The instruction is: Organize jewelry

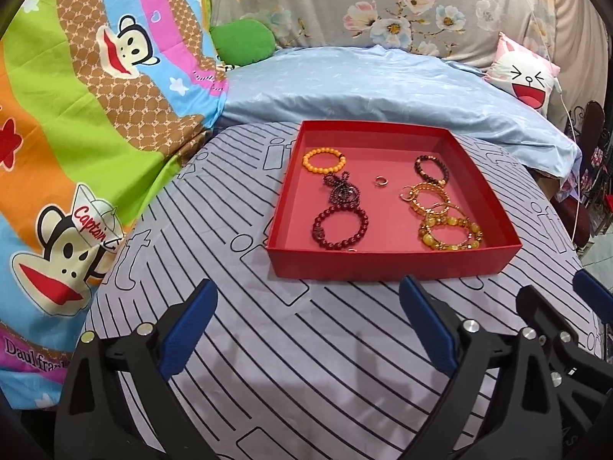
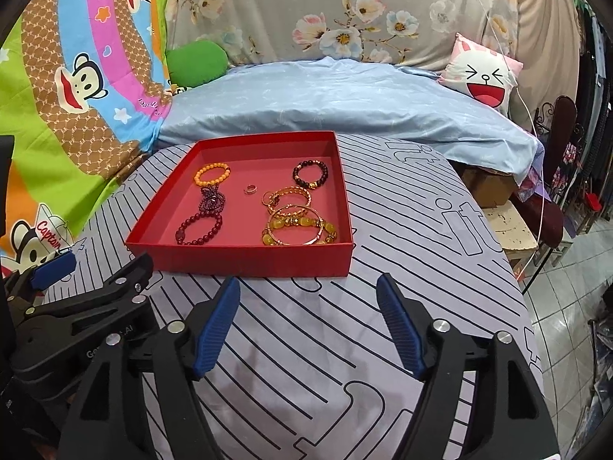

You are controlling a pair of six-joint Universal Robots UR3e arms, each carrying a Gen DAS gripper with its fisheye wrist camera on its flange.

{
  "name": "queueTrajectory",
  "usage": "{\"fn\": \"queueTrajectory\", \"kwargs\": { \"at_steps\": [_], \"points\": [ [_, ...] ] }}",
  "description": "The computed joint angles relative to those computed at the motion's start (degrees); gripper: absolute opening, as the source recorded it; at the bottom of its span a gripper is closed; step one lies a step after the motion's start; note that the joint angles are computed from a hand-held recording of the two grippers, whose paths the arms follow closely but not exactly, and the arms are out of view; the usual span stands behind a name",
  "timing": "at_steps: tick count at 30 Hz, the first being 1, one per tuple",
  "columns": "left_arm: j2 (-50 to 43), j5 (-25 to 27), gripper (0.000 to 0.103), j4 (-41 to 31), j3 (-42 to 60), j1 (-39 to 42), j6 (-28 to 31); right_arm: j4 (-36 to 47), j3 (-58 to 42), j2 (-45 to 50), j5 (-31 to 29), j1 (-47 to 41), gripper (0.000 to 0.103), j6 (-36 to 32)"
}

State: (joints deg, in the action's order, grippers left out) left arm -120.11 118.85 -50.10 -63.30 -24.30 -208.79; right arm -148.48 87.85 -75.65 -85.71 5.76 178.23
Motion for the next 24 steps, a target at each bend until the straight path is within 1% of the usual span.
{"fn": "queueTrajectory", "kwargs": {
  "at_steps": [3,10,15,24],
  "points": [
    [0.29,-0.32,0.093,0.00,-0.76,0.24,0.13,-0.38,0.24,0.15,-0.84,0.26,0.078,-0.10],
    [-0.22,1.13,0.093,-0.75,-0.58,-0.62,0.28,-1.05,1.83,-0.32,-0.80,-0.25,0.084,0.40],
    [-0.88,1.55,0.093,-1.70,0.37,-1.24,-0.07,-2.08,3.04,-0.73,-0.95,-0.79,0.084,0.62],
    [-1.46,0.83,0.093,-2.18,0.85,-1.35,0.31,-1.63,3.70,-0.67,-1.16,-1.24,0.085,1.00]
  ]
}}
